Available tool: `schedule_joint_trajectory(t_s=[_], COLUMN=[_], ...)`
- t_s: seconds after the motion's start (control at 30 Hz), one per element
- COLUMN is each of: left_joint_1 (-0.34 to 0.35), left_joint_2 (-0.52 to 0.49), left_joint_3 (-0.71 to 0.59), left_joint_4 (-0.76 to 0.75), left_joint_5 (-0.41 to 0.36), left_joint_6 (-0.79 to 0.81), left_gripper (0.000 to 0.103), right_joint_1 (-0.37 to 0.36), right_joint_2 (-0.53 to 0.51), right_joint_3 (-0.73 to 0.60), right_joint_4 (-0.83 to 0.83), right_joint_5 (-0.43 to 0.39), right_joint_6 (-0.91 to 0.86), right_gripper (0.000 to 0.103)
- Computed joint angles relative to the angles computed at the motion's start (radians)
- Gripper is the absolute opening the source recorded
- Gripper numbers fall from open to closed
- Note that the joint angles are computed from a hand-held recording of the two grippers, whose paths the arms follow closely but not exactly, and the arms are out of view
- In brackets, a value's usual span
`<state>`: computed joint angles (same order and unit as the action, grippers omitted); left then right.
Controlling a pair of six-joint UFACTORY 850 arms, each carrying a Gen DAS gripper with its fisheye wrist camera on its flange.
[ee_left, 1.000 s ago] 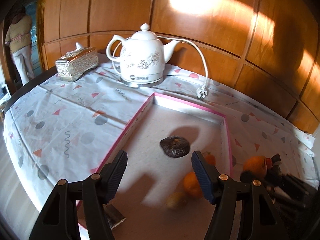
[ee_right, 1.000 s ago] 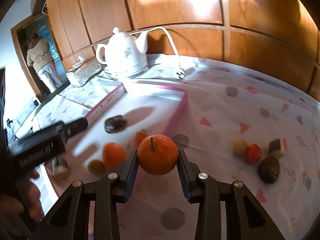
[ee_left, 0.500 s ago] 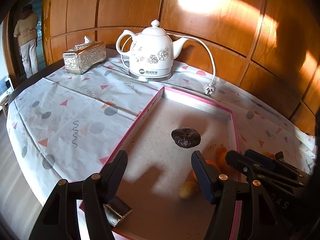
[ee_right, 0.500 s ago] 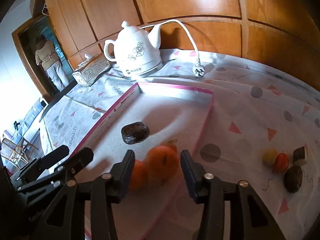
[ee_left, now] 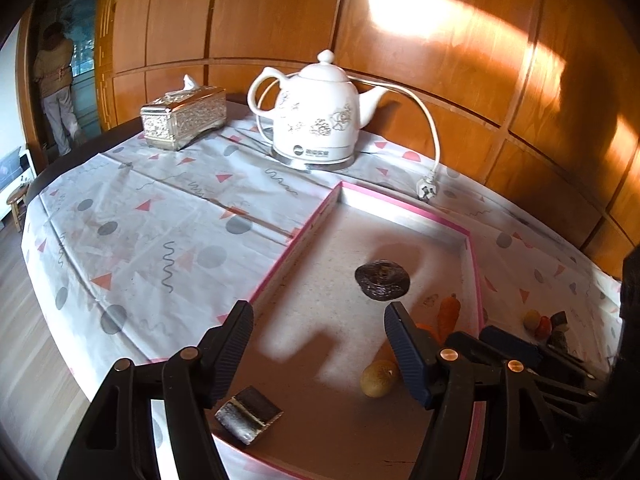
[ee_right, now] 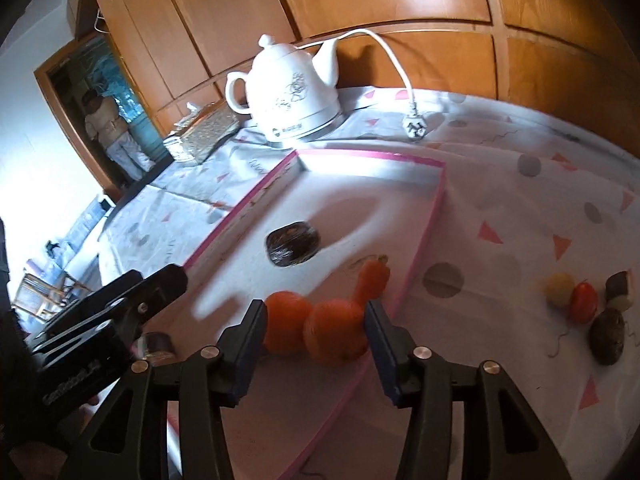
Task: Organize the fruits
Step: 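Move both open tools back toward the remaining items on the cloth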
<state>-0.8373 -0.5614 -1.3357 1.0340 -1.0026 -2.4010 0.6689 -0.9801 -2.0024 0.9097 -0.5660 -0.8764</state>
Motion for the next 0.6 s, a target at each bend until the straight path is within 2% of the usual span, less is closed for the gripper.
schedule_joint_trajectory(t_s=[0.17, 0.3, 0.6], left_joint_1=[-0.003, -0.007, -0.017], left_joint_2=[-0.006, -0.015, -0.051], left_joint_3=[-0.008, -0.026, -0.084], left_joint_4=[0.003, 0.010, 0.027], left_joint_5=[0.001, 0.003, 0.027], left_joint_6=[0.007, 0.030, 0.097], left_gripper=[0.069, 0.069, 0.069], right_joint_1=[-0.010, -0.021, -0.038], right_joint_2=[0.024, 0.064, 0.170], right_joint_3=[0.032, 0.092, 0.272], right_joint_4=[0.044, 0.102, 0.165], right_joint_5=[0.008, 0.053, 0.255], right_joint_6=[-0.016, -0.057, -0.164], right_gripper=[0.053, 0.053, 0.053])
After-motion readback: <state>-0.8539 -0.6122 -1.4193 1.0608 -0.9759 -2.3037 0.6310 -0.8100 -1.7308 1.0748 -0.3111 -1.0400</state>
